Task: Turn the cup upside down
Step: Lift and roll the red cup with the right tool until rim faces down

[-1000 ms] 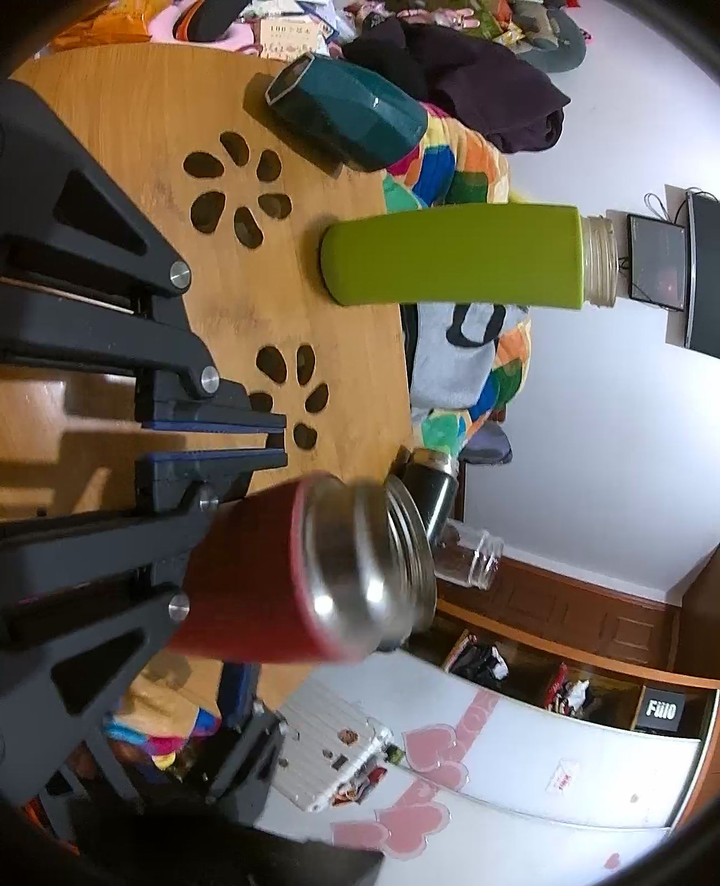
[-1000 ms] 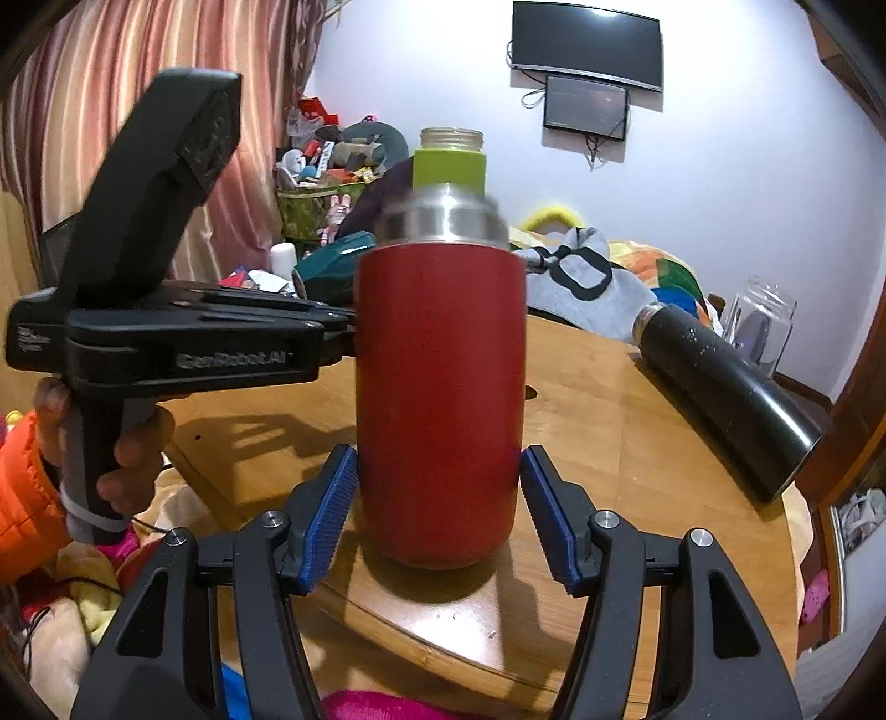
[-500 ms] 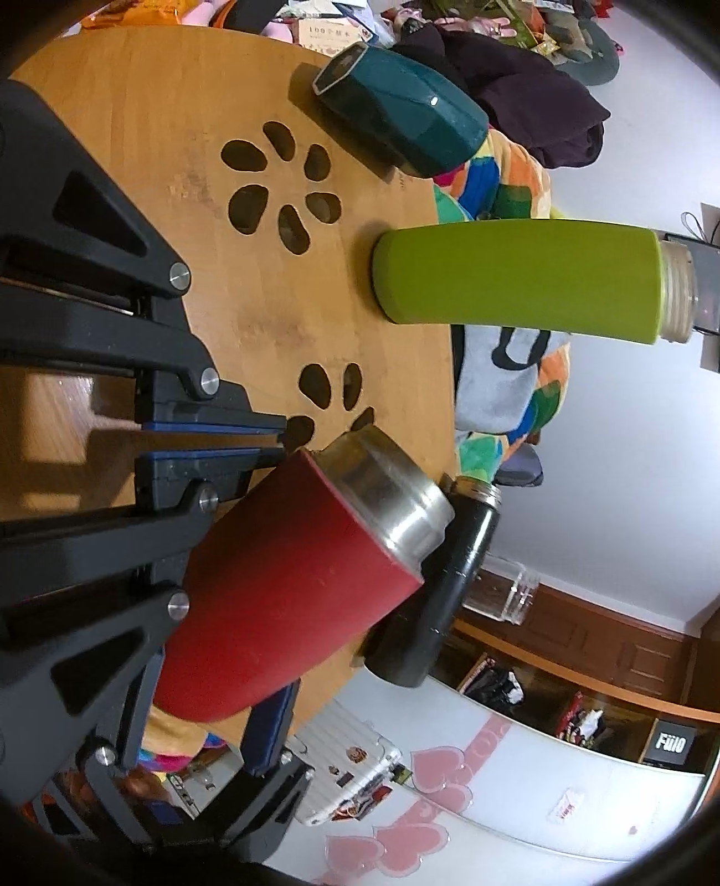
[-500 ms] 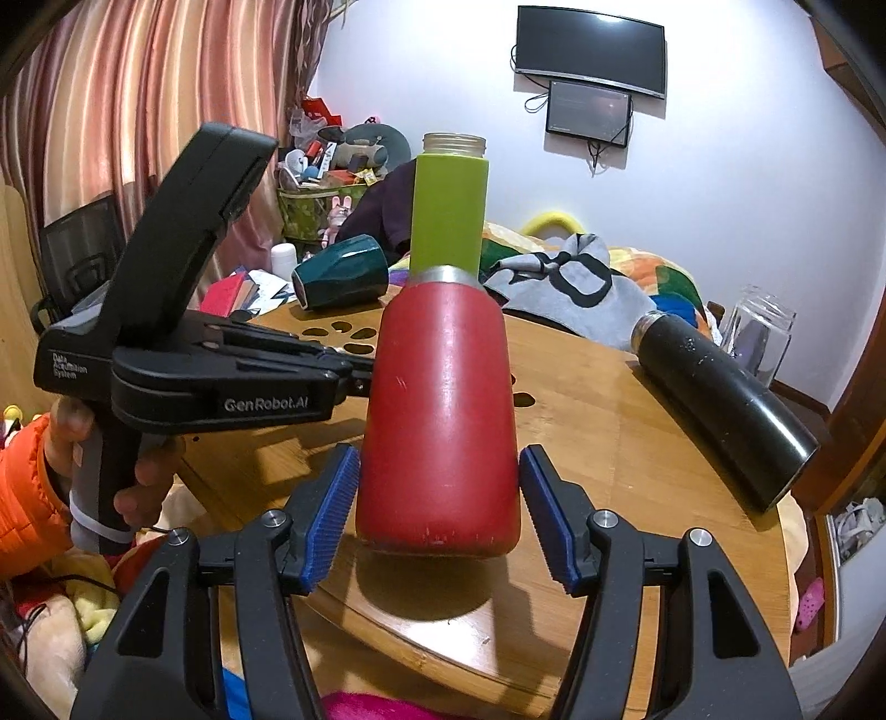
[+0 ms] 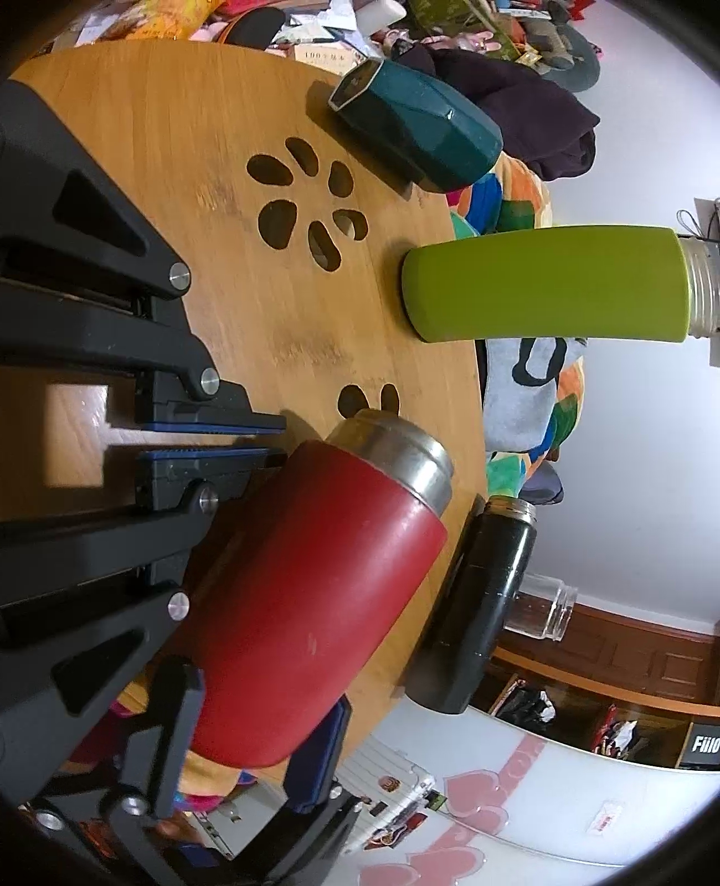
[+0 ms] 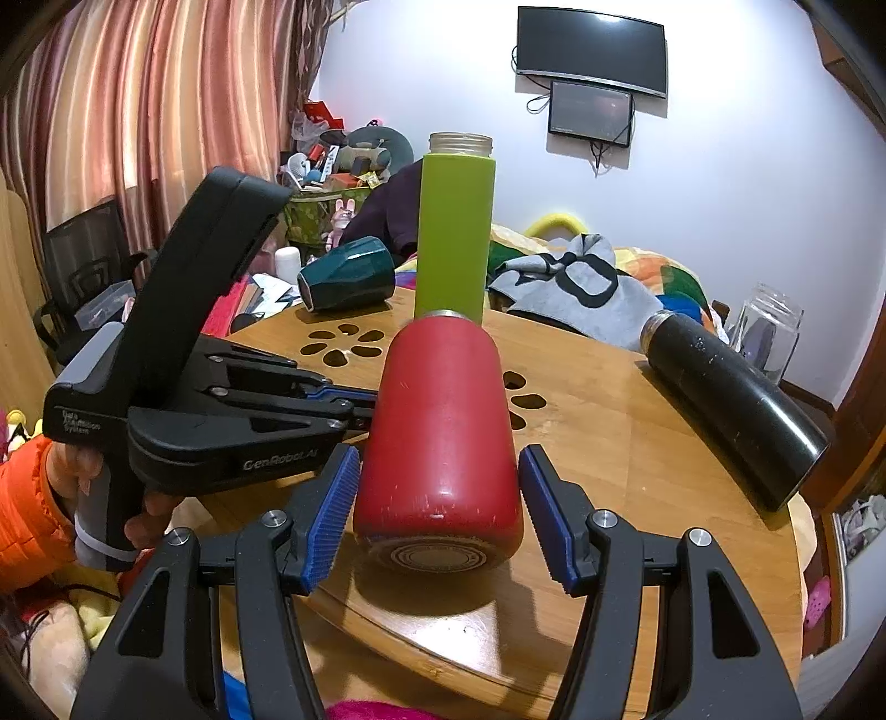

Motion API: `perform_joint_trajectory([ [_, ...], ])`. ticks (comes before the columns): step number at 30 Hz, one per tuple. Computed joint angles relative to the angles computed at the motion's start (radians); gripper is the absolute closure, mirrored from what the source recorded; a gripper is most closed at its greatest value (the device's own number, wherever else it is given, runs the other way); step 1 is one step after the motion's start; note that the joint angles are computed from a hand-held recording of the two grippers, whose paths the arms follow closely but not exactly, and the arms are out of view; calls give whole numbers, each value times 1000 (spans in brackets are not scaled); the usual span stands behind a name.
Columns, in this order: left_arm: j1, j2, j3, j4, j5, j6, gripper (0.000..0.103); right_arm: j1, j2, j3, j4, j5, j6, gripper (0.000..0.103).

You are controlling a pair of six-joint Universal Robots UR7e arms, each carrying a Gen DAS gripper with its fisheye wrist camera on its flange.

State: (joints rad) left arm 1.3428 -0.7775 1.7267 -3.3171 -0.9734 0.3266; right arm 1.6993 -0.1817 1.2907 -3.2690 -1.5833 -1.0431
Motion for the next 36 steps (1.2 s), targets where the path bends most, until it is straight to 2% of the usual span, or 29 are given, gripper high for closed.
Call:
perform_joint_trajectory([
  [7, -14, -29, 41, -61, 5, 30, 100, -4, -1, -1, 6, 10, 10, 47],
  [12, -45, -49, 63, -110, -36, 66, 100, -12, -7, 1, 30, 22, 27, 44],
  [18, -64, -29, 44, -97, -69, 98, 100, -16, 14, -20, 60, -24, 36, 43],
  [20, -66, -27, 41, -89, -78, 98, 100, -19, 17, -23, 59, -32, 42, 45],
  [22, -66, -27, 40, -86, -84, 98, 100, -23, 9, -16, 60, -20, 49, 45],
  [30, -67, -43, 44, -106, -105, 98, 100, -25, -39, 72, -91, 89, 31, 46],
  [36, -70, -51, 50, -126, -112, 96, 100, -11, -43, 67, -121, 125, 27, 46],
])
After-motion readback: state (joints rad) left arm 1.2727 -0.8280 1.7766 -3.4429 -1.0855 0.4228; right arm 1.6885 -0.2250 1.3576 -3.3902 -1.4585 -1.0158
